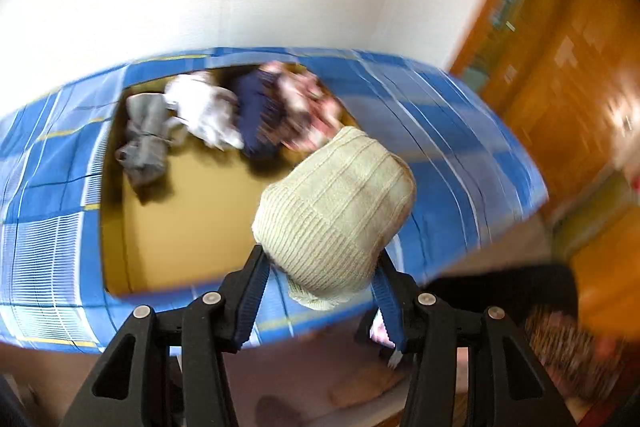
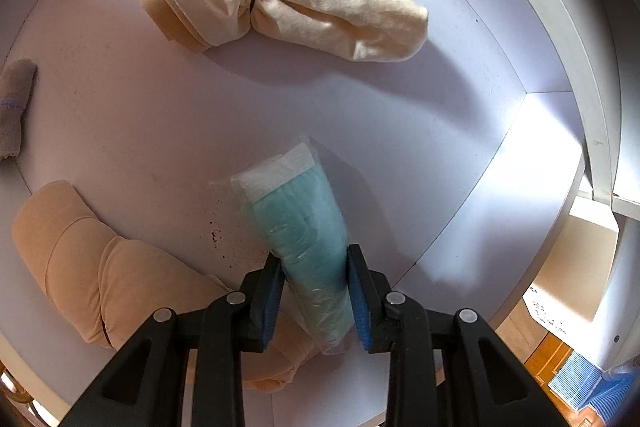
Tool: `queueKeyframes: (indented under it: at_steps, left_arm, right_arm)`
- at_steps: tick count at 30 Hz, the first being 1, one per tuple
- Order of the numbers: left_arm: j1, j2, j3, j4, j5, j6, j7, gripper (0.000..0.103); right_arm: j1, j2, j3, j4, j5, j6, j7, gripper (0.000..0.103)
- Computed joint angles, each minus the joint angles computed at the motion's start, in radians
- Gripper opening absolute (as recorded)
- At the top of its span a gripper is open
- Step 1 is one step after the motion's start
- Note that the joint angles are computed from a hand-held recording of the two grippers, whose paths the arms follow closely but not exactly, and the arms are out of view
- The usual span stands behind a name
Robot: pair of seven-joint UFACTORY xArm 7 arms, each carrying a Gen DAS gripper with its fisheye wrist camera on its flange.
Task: Organize soft objects
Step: 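Carry the pale green knit bundle into the gold box with the left gripper, then open the left gripper to release the knit bundle beside the grey garment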
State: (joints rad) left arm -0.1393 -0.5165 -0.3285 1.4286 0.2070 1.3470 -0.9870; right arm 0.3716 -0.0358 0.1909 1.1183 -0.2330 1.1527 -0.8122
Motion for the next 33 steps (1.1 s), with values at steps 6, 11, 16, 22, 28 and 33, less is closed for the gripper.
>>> queueKeyframes:
  at_steps: [6,11,16,22,28,33]
  left_arm:
    - [0.060,0.041,0.096,0.007,-0.032,0.030,-0.059,0.052]
    - [0.077,0.058,0.125,-0.029,-0.044,0.063,-0.094,0.052]
    - [0.094,0.052,0.152,-0.074,-0.066,0.062,-0.157,0.052]
    - [0.108,0.084,0.158,-0.053,-0.042,0.115,-0.194,0.052]
    - [0.099,0.117,0.171,-0.042,-0.026,0.146,-0.168,0.056]
    - [0.095,0.088,0.166,-0.068,0.001,0.143,-0.161,0.066]
  right_arm:
    - [-0.001,0.004,-0.002,0.002,0.004,0.002,-0.001,0.030]
    - [-0.003,0.014,-0.003,0.011,0.007,0.007,-0.001,0.030]
    - [-0.007,0.033,-0.008,0.029,0.008,0.009,-0.007,0.030]
    - [-0.009,0.052,-0.011,0.054,0.009,0.018,-0.008,0.030]
    - [-0.008,0.072,-0.013,0.086,0.014,0.038,-0.006,0.030]
    - [-0.008,0.086,-0.014,0.106,0.010,0.044,-0.009,0.031]
